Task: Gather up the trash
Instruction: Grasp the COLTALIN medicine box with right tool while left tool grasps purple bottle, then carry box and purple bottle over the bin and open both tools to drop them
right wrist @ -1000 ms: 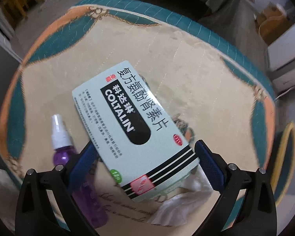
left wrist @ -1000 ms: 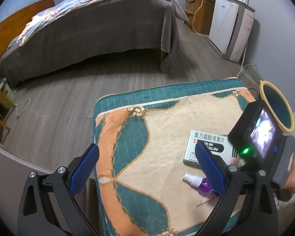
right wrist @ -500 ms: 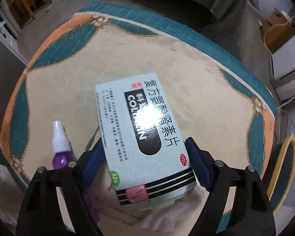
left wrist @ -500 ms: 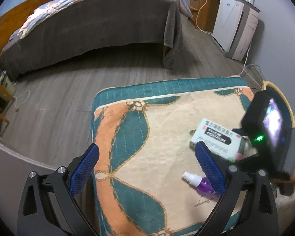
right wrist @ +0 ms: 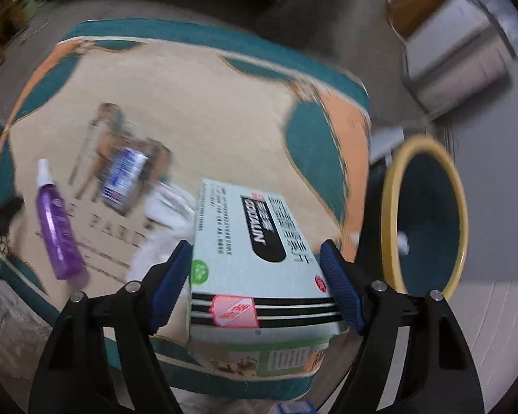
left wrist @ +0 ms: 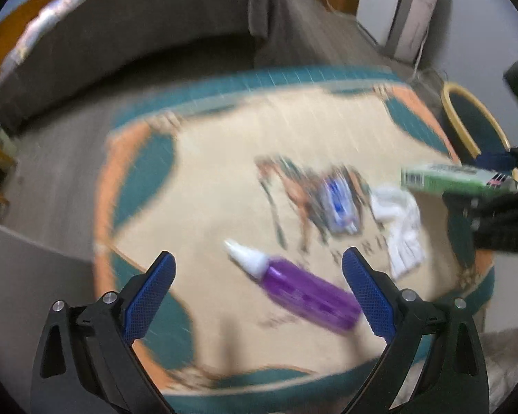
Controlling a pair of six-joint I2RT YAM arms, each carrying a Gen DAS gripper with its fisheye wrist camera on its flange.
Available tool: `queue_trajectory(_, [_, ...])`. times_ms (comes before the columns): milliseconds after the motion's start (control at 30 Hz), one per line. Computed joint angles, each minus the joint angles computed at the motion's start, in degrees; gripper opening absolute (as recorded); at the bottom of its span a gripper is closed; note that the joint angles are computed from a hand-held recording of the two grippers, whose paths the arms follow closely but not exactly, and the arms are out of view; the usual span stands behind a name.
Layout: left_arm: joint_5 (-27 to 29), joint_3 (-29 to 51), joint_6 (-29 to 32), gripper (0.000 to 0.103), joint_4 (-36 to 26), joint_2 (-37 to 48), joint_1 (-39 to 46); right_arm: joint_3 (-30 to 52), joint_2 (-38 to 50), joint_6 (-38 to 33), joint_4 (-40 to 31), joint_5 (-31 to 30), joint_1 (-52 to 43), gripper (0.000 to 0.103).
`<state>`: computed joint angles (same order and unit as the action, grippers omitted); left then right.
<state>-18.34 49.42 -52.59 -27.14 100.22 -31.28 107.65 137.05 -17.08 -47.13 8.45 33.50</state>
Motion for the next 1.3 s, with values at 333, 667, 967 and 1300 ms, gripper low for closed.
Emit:
queue_trajectory(333, [9.40,0.42,0.90,0.056,6.98,9.28,1.95,6.15,7.01,0.10,-4.87,-4.17,-3.54,0.075])
queue_trajectory(667, [4.78,-1.67,8.38,0.038,8.21,9.08,4.89,17.31,15.50,-0.19,-9.53,-4.84,-5.89,0.086])
queue_trajectory(967, [-0.18,-2.27,11.58,0.035,10.92,2.81,3.82,14.17,12.12,1.57,-4.95,-6.35,-6.30,0.071])
queue_trajectory(1300, [-6.76,3.88,19.26,0.034,9.98,-1.33,0.44,8.33,-0.44,1.48,0.94,-11.98,-7.83,0.071])
